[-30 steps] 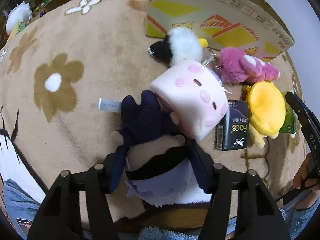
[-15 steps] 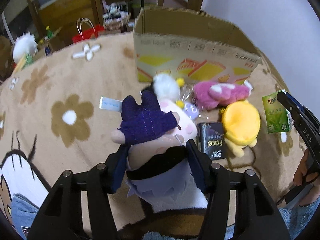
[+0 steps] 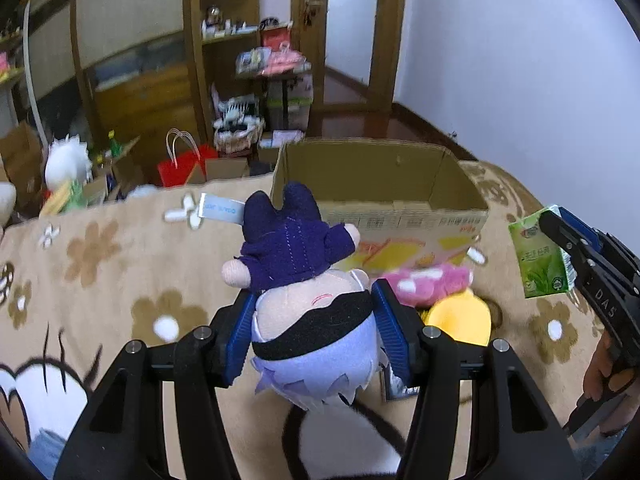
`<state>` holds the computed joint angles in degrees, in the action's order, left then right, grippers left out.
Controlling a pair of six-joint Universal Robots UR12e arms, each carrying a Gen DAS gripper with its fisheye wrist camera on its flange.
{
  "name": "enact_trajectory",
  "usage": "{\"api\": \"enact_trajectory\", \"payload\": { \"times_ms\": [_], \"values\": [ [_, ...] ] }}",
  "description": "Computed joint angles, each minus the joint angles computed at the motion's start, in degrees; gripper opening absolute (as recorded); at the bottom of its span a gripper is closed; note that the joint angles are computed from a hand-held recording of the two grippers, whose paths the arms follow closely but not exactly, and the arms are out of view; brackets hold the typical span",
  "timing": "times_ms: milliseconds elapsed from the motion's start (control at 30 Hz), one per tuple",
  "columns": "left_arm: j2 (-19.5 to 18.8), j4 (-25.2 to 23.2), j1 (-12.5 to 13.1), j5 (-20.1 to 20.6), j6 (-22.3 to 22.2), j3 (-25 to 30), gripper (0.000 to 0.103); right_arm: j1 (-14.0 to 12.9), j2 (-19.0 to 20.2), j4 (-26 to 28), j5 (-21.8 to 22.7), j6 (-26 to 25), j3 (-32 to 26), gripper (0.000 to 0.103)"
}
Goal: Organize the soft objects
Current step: 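Lift the doll and tissue pack and carry both over the cardboard box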
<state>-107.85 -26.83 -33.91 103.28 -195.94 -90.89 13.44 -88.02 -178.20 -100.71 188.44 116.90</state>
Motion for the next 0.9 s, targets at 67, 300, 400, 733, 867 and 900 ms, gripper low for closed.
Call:
{"api": "enact_trajectory", "payload": {
  "times_ms": [67, 300, 400, 733, 867, 900],
  "values": [
    [-0.27, 1.16, 0.04, 0.12, 0.47, 0.53, 0.056, 0.40, 0.50, -1.00, -0.36, -1.18, -0.67, 0.026],
    [-1.78, 3.17, 0.49, 1.42, 2.63, 3.02, 0.056, 0.58, 1.90, -3.17, 0.38, -3.20, -2.71, 0.026],
    [-2.67, 4.33, 0.70, 1.97, 3.64, 4.30, 0.056, 0.30, 2.72, -4.18, 0.76, -3.69, -3.79, 0.026],
    [-7.39, 4.49, 1.27, 2.91, 7.78, 10.28, 0.056, -1.02, 5.92, -6.58, 2.54, -4.15, -7.43, 0.026],
    [-9.16, 4.37, 1.63, 2.22, 7.75, 12.25, 0.056, -1.63, 7.28, -7.32, 4.02, -4.73, -8.78, 0.026],
    [-9.48, 4.34, 1.70, 2.07, 7.77, 12.50, 0.056, -1.77, 7.61, -7.44, 4.41, -4.70, -9.07, 0.027]
  ]
}}
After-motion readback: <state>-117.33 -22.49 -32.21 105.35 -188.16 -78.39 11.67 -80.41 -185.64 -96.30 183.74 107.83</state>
